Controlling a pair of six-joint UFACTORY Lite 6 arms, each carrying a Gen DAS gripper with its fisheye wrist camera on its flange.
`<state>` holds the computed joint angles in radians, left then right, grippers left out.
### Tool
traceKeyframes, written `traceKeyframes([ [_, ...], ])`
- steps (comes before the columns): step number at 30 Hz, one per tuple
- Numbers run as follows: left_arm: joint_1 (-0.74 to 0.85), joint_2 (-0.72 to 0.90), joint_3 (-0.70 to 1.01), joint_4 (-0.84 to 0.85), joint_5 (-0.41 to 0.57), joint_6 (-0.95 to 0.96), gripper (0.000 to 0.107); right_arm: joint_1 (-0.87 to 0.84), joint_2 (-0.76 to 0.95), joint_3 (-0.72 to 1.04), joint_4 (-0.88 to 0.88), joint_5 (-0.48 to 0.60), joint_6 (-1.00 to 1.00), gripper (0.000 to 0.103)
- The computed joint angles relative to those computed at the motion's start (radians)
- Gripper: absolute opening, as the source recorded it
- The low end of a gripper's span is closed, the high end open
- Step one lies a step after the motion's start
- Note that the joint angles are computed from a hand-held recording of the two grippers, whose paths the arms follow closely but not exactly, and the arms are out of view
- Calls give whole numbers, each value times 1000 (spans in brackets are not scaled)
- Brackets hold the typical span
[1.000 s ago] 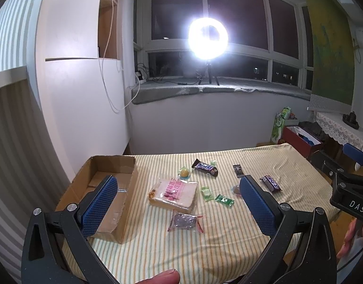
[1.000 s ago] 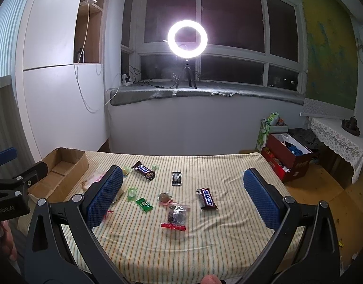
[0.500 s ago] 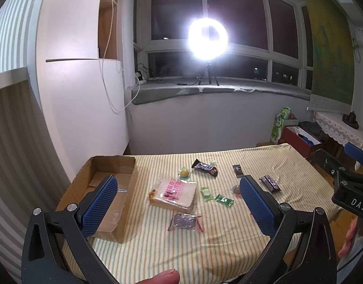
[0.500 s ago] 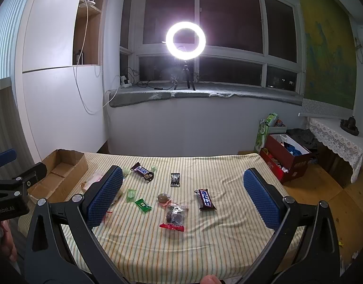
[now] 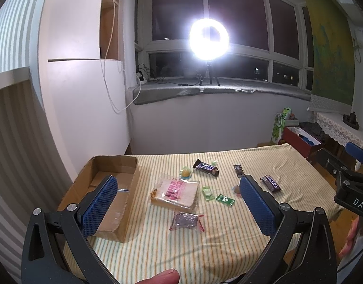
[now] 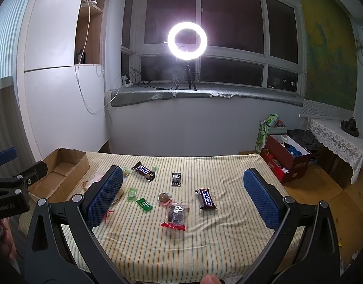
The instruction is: Organize snacks
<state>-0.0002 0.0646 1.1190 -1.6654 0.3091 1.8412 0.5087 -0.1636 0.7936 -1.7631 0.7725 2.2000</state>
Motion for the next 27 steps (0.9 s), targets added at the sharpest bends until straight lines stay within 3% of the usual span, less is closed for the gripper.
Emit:
traceKeyframes([
  [15, -22, 30, 21, 30, -31, -24, 103, -19, 41, 59, 153, -65, -188, 103],
  [21, -31, 81, 36, -1, -39, 13, 103, -56, 102, 48, 90, -104, -137, 103],
  [27, -15, 234, 90, 80, -10, -81, 103, -124, 205, 39, -20, -189, -18, 103],
])
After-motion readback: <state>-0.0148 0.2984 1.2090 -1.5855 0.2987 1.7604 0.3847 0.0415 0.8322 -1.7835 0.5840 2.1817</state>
